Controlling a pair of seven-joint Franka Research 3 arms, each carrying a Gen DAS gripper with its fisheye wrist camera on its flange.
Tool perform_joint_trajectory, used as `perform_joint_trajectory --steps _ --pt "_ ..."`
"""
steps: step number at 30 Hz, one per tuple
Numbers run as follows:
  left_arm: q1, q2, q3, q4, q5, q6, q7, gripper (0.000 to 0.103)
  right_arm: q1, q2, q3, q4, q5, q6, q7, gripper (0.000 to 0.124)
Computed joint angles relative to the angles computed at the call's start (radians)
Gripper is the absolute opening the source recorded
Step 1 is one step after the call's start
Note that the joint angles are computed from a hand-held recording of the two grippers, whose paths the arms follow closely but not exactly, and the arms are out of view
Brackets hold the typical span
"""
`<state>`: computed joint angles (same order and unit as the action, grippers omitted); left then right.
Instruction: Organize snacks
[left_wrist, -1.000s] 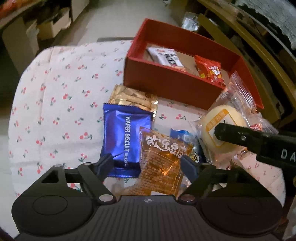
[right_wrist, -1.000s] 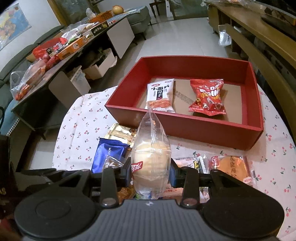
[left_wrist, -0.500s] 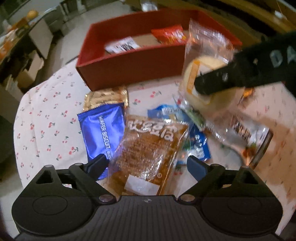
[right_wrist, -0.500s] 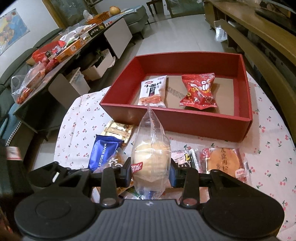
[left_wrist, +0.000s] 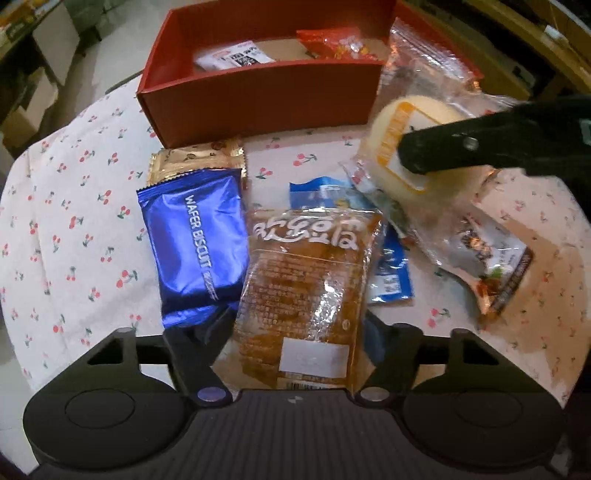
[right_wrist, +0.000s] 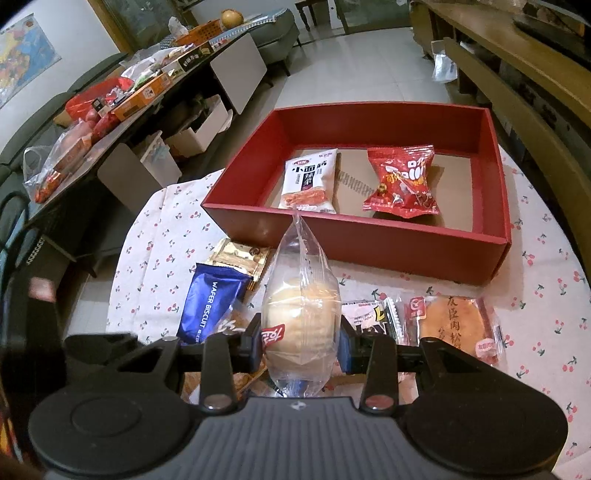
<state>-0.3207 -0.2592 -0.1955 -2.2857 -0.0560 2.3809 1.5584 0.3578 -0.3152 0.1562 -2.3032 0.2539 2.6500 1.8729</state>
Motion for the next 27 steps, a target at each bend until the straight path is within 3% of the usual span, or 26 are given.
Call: perform_joint_trajectory --steps 4,13,20,27 --pt "-0.009 -0.045 0.006 -0.033 -0.030 0.017 -0.020 0.066 -0.002 -0.020 0.005 -0.012 -0.009 0.010 0.008 0.061" --pt "-0.006 -0.099 0.016 -0.019 -0.030 0.009 -0.117 0.065 -0.023 -0.136 0.028 -0.073 -0.034 0.025 0.064 0.061" --pt "-0.005 -0.025 0.034 0.074 -0.077 0.110 -0.103 0.065 -0.065 -0.097 0.034 -0.018 -0.069 0.049 0.113 0.061" --pt "0.022 0.088 0.004 0.194 -0.036 0.170 -0.146 0.065 -0.067 -0.021 0.021 0.052 -0.092 0.061 0.104 0.061"
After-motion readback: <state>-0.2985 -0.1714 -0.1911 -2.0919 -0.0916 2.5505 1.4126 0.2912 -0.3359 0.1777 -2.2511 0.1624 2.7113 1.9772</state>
